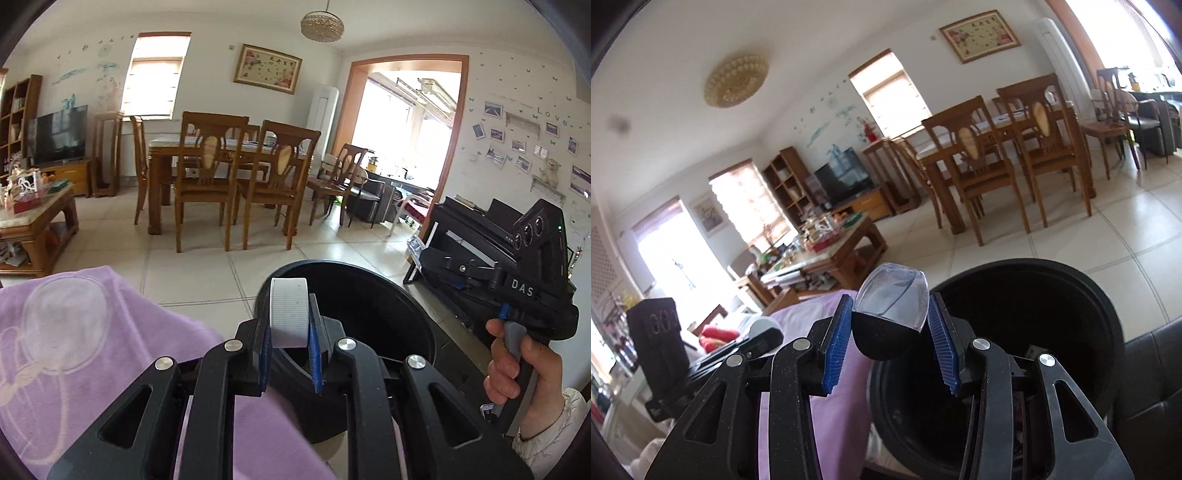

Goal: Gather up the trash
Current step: 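Carry both cups over the bin and open both tools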

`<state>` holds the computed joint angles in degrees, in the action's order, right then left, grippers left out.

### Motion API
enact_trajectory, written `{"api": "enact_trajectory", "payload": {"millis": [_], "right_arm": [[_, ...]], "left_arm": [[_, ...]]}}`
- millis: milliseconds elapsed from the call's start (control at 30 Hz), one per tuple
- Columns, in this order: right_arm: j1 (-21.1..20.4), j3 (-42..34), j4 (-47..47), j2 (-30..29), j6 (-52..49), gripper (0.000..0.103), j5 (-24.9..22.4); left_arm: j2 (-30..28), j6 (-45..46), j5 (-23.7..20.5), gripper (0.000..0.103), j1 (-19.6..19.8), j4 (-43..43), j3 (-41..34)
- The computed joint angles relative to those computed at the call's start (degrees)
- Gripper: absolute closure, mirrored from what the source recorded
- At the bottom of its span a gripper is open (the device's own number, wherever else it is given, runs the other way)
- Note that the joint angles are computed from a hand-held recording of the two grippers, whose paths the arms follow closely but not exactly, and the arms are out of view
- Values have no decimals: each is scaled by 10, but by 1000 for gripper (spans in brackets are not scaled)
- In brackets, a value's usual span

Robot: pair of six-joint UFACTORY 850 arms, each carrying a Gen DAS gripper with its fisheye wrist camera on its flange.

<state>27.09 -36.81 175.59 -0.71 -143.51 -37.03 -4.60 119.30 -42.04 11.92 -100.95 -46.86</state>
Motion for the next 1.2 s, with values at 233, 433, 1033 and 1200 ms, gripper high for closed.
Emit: {"api": "enact_trajectory", "payload": {"millis": [233, 433, 1033, 1200], "right_arm": [[-67, 18, -92, -38, 113, 61, -58], [-90, 7, -113, -73, 142, 61, -82], [-77, -35, -75, -130, 138, 60, -71], [-82, -43, -99, -139, 166, 60, -79]], "left_arm": [[-43, 16, 62, 86, -102, -35, -15], [-72, 32, 103, 86, -144, -50, -29], [-58, 113, 110, 85, -154, -101, -12], [-58, 111, 112, 84, -152, -102, -13]]}}
